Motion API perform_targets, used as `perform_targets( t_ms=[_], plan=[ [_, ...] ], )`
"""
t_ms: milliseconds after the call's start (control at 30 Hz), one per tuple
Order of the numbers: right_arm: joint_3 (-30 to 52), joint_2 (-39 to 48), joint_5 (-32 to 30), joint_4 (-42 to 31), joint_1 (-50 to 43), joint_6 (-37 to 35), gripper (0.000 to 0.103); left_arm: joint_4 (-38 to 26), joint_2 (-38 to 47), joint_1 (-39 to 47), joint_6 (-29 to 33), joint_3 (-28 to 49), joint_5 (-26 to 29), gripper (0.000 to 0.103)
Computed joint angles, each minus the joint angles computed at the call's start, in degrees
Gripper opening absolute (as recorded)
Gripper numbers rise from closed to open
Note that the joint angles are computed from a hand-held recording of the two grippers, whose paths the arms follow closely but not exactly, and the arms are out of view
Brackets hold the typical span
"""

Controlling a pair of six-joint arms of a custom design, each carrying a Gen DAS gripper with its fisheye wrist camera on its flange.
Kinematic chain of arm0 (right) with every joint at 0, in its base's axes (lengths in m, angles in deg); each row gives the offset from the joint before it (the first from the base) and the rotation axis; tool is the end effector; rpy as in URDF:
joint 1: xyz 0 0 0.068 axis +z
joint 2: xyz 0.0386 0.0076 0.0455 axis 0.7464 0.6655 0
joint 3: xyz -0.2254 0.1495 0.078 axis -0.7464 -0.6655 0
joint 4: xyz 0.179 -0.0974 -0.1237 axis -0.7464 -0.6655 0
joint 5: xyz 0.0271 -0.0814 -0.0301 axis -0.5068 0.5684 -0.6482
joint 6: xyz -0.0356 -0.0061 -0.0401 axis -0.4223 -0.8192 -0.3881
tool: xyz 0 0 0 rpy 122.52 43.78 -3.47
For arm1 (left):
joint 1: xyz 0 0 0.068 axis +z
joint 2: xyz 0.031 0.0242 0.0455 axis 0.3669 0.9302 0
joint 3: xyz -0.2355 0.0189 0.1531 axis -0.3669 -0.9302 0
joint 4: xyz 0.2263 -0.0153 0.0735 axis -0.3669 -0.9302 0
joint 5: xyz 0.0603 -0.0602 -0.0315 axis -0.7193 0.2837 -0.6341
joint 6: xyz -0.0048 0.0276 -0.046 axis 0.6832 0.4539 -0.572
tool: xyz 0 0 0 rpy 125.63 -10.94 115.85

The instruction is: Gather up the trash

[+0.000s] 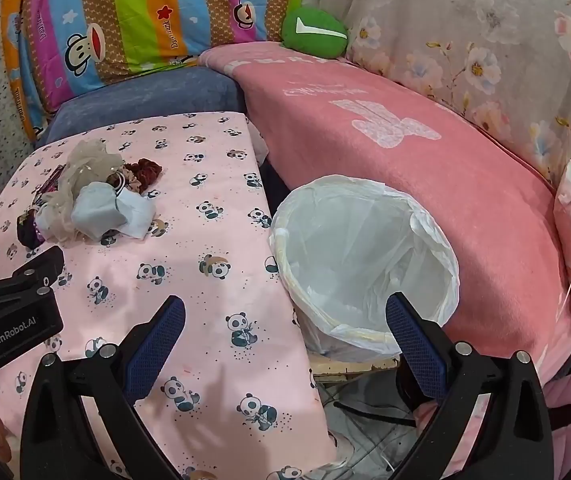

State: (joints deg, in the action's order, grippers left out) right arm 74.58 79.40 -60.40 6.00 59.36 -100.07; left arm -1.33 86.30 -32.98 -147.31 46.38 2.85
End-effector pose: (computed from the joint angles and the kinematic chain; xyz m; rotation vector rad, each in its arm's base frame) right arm 0.2962 0.0586 0.1636 -0.5206 2.3588 0.0032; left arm 0.2319 -0.2863 0.1652 -0.6042 2.4126 0.3594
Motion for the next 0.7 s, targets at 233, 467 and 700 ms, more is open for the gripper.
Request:
perform_targets(
  t_ms=[233,467,700],
  plan=[
    [0.0,0.0,0.1,0.1,0.1,0.1,0.096,-0.9,0.7,-0.4,-0.8,1.1,0.0,0.095],
    [0.9,0.8,-0.2,0.1,-0.1,0.0,0.096,-0.5,1.3,-0.6,-1.0,1.2,0.0,0.095],
    [0.9,-0.2,0.1,-0.8,0.2,0.0,0.096,0.5,0.7,-0.8,-1.2,-0.4,0.0,0.095]
  ],
)
